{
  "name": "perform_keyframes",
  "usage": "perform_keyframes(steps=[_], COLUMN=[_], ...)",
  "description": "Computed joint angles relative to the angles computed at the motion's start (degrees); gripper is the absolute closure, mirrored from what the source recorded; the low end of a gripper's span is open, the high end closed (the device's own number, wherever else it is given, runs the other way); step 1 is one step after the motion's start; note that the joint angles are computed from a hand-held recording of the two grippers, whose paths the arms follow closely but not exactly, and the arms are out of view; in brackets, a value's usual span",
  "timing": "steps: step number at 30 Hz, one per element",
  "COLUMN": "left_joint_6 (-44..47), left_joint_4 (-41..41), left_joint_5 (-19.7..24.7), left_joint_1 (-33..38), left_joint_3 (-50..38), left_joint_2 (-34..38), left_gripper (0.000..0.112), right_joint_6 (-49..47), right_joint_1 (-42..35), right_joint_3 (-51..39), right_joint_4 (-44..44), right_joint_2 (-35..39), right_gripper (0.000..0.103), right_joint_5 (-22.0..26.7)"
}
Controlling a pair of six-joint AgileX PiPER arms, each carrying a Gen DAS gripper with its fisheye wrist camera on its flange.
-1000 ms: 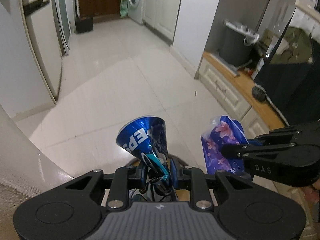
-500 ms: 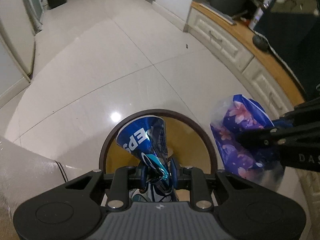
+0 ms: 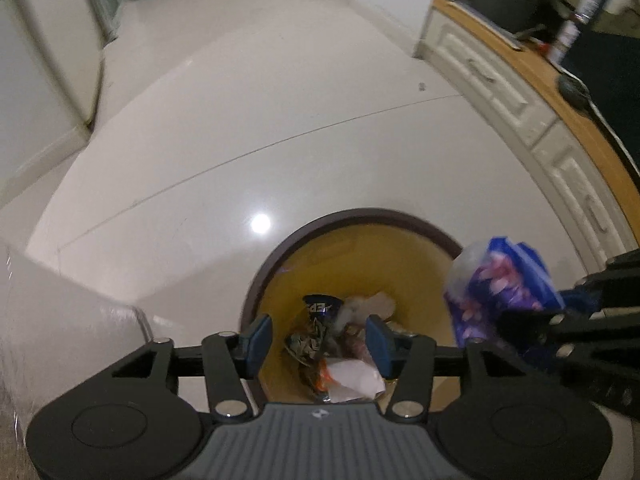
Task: Collect trash
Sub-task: 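Open the left tool to drop the can while the right tool drops the wrapper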
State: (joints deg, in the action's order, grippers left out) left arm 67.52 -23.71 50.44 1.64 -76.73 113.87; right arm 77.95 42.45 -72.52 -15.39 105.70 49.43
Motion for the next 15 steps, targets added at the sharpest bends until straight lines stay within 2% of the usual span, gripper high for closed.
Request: perform_keyframes(steps=[3,8,11,15], left_joint_6=[-3.46,-7.27,-8.7,-10.43], left_joint_4=[0.44,1.86,2.73,3.38], left_joint_5=[1.02,1.97,2.92,4.84], left_joint_1=[1.25,2.42,3.27,4.19], left_joint_3=[-2.07,-3.33,-3.5,-3.75], left_joint_2=[1.43,2.25,2.07,1.57], left_gripper=[0.047,0.033,0.024,0.013], right_joint_6=[1.04,2.14,0.69,-0.47], right_joint_1=[-0.02,-0.01,-0.22,-0.35], right_joint_3=[-0.22,1.52,2.01,3.28], right_joint_4=[-1.39,-2.43,-1.58,-0.99], right_joint_2=[0.03,-1.03,-1.38,-2.05], right_gripper=[0.086,0.068,0.056,0.046], right_joint_5=[-0.45,-2.54,-1.91,-1.39])
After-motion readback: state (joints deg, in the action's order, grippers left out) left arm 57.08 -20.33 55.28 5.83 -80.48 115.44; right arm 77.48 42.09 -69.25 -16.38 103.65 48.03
